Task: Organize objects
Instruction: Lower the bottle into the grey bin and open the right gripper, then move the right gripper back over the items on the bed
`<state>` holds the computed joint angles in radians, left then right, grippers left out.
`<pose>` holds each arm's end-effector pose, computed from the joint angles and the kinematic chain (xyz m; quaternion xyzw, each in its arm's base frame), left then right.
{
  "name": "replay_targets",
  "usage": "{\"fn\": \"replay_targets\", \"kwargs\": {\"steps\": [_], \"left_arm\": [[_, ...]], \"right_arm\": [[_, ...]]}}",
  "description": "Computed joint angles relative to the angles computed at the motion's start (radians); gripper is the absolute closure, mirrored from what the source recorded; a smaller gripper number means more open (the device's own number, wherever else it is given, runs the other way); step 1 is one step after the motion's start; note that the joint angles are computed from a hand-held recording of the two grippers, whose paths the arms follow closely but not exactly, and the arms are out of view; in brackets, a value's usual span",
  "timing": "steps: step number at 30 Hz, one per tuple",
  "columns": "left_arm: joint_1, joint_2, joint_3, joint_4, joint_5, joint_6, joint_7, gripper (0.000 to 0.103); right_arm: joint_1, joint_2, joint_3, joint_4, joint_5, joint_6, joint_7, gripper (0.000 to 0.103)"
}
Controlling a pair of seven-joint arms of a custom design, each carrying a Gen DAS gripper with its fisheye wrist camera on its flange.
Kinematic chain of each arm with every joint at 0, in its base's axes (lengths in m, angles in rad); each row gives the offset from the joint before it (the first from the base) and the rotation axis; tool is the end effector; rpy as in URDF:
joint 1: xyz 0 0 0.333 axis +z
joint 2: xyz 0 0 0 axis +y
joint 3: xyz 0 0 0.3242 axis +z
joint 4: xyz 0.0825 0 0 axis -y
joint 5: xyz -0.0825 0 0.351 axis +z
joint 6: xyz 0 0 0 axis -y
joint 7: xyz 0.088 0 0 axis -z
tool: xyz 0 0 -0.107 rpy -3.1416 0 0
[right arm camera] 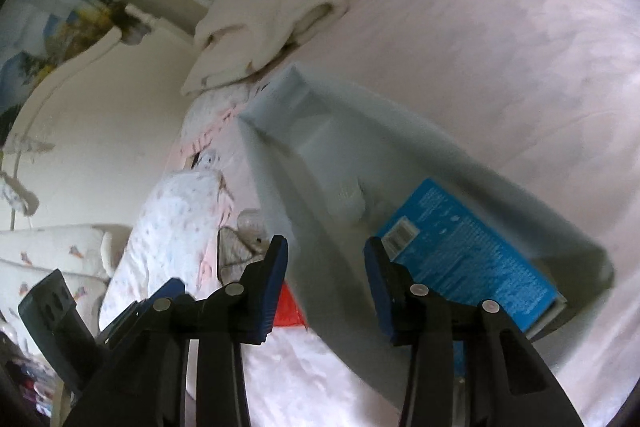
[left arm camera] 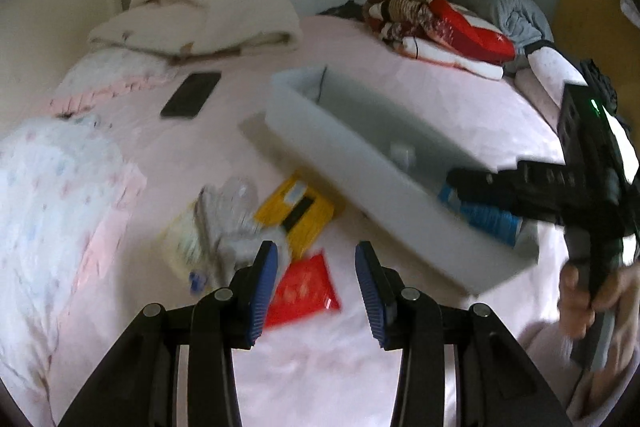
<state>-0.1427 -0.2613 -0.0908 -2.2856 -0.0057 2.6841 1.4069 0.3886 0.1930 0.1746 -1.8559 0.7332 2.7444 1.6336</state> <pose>0.4690 -0.1152 0.5567 -0.6451 0.6922 -0.2641 0.1870 0.5457 0.3036 0.5131 -0.6130 0.6771 0.0858 0.3980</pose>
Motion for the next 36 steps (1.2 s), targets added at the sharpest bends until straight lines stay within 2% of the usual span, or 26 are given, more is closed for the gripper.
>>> {"fn": "replay_targets", "kwargs": {"steps": [3, 8, 13, 15, 18, 20, 22, 24, 25, 26, 28, 29, 32, 34, 36], "left_arm": [[0.000, -0.057, 0.018, -0.072, -0.015, -0.004, 0.012, 0.064], [0.010, -0.117, 0.045, -0.175, -0.020, 0.008, 0.001, 0.064], [0.001, -0.125, 0.076, -0.251, -0.069, 0.080, -0.003, 0.064], [0.003, -0.123, 0.077, -0.269, -0.072, 0.097, -0.011, 0.064], [0.012, -0.114, 0.079, -0.287, -0.072, 0.124, -0.028, 0.064], [0.008, -0.104, 0.088, -0.291, -0.087, 0.137, -0.037, 0.064], [0.013, -0.092, 0.086, -0.296, -0.094, 0.163, -0.059, 0.064], [0.040, -0.079, 0.058, -0.298, -0.058, 0.188, -0.096, 0.064], [0.051, -0.076, 0.048, -0.301, -0.036, 0.200, -0.111, 0.064], [0.061, -0.073, 0.037, -0.304, -0.013, 0.212, -0.126, 0.064], [0.078, -0.068, 0.020, -0.318, 0.031, 0.242, -0.158, 0.064], [0.080, -0.065, 0.019, -0.323, 0.045, 0.253, -0.169, 0.064], [0.094, -0.051, 0.010, -0.333, 0.088, 0.267, -0.210, 0.064], [0.119, -0.038, -0.008, -0.336, 0.130, 0.276, -0.249, 0.064], [0.163, -0.025, -0.045, -0.329, 0.199, 0.274, -0.305, 0.064]], "right_arm": [[0.018, 0.012, -0.006, 0.018, -0.057, -0.002, 0.034, 0.064], [0.029, 0.002, 0.009, 0.007, -0.070, 0.048, -0.012, 0.064], [0.057, -0.002, 0.022, -0.008, -0.115, 0.124, -0.060, 0.064], [0.069, 0.005, 0.035, -0.012, -0.125, 0.173, -0.100, 0.064], [0.117, 0.005, 0.019, -0.044, -0.218, 0.279, -0.089, 0.064], [0.127, 0.009, 0.030, -0.053, -0.258, 0.322, -0.114, 0.064], [0.118, 0.009, 0.069, -0.068, -0.261, 0.370, -0.179, 0.061], [0.111, 0.022, 0.110, -0.071, -0.265, 0.406, -0.254, 0.053], [0.133, 0.031, 0.096, -0.067, -0.293, 0.413, -0.257, 0.052], [0.163, 0.042, 0.071, -0.061, -0.329, 0.412, -0.250, 0.051], [0.246, 0.073, -0.020, -0.030, -0.424, 0.362, -0.188, 0.051], [0.257, 0.089, -0.034, -0.009, -0.448, 0.331, -0.167, 0.051], [0.236, 0.135, -0.016, 0.041, -0.463, 0.266, -0.150, 0.051], [0.256, 0.159, -0.048, 0.065, -0.498, 0.237, -0.100, 0.051], [0.254, 0.175, -0.053, 0.074, -0.513, 0.219, -0.074, 0.051]]}}
